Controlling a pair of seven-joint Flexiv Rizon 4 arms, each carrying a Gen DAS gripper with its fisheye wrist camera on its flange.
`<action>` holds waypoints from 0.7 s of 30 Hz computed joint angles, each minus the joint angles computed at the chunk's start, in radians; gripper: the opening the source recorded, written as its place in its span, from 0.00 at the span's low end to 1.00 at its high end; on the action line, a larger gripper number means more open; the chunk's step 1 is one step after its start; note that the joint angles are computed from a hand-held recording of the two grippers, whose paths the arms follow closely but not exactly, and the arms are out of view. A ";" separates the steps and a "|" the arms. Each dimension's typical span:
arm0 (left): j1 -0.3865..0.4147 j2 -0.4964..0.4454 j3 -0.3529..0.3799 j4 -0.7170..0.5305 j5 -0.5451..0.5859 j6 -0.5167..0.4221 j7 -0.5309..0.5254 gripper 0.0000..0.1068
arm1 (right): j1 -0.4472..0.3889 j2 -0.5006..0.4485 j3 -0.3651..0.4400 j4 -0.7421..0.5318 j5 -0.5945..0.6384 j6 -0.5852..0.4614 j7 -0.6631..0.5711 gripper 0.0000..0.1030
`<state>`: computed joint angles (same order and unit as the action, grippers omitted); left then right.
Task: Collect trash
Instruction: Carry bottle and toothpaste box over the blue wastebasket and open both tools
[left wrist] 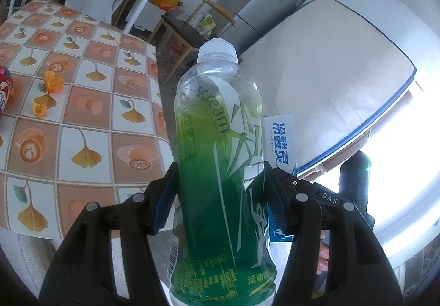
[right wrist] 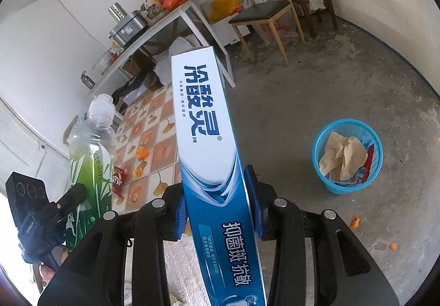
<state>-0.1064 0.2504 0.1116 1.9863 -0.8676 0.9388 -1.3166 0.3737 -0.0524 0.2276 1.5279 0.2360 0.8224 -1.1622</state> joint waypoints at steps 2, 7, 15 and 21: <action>-0.005 -0.004 -0.004 -0.007 -0.001 -0.007 0.004 0.53 | -0.005 0.014 -0.001 0.018 0.004 0.011 0.003 0.35; -0.016 -0.034 -0.019 -0.038 -0.013 -0.026 0.019 0.53 | -0.028 0.066 -0.013 0.090 0.012 0.059 0.028 0.35; -0.011 -0.140 -0.054 -0.125 -0.046 -0.093 0.057 0.53 | -0.090 0.148 -0.051 0.234 -0.035 0.092 0.167 0.35; 0.011 -0.263 -0.108 -0.234 -0.014 -0.177 0.039 0.53 | -0.115 0.135 -0.085 0.286 0.056 0.103 0.172 0.35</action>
<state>-0.0953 -0.0128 0.0037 1.7522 -0.8821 0.7616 -1.2772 0.2592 0.0830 0.1422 1.8135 0.2923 0.9250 -0.9907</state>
